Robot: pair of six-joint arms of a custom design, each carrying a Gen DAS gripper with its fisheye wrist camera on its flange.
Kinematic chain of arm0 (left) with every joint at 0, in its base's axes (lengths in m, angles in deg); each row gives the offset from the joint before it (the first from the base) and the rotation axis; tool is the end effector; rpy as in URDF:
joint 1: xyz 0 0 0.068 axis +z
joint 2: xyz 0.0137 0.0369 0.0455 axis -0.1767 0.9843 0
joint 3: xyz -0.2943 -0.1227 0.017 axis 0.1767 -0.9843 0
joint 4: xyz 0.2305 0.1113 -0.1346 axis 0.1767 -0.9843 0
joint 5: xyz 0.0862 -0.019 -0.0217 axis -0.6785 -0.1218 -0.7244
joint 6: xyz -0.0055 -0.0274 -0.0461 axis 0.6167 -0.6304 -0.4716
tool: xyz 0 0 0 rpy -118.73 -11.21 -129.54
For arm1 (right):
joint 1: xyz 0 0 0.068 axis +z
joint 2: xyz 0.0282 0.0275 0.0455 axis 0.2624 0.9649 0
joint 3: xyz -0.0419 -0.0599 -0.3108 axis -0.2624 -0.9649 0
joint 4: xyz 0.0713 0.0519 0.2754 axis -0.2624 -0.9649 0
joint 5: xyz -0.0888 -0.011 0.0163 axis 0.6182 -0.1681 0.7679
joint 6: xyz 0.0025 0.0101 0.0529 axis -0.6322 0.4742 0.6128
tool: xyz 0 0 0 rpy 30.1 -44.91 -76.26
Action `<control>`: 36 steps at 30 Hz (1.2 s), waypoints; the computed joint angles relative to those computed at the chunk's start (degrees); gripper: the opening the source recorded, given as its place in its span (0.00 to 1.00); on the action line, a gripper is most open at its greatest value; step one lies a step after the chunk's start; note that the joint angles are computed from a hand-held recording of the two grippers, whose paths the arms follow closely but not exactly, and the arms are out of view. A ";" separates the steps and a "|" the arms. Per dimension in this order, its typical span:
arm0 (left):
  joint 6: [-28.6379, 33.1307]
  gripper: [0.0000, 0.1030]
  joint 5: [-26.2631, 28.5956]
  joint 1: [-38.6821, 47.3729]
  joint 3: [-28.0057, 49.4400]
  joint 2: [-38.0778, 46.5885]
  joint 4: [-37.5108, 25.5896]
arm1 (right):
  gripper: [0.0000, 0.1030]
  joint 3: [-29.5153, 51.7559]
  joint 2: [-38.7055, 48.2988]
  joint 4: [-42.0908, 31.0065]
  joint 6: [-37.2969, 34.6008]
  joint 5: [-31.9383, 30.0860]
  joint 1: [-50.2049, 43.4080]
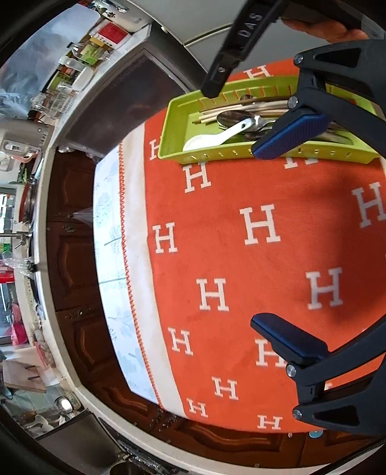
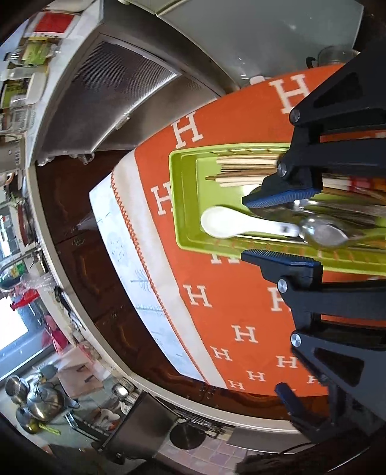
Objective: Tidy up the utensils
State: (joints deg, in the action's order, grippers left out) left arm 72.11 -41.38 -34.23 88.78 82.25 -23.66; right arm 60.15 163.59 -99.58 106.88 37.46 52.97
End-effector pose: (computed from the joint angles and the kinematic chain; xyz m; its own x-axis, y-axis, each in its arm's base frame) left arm 0.2805 -0.1289 0.2231 -0.7620 0.4187 -0.4940 0.5045 0.8621 -0.0475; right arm 0.2132 0.1493 0.2054 -0.6906 0.5515 -0.4678 0.4669 0.8340 0.2940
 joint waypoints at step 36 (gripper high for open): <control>10.44 0.99 7.44 21.94 -6.97 -35.24 -15.56 | 0.73 42.76 18.09 -54.67 41.36 26.54 49.02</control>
State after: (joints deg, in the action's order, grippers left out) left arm 82.55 -33.94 -12.29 81.81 47.01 -39.22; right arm 102.90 181.69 -154.26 148.24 64.01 101.99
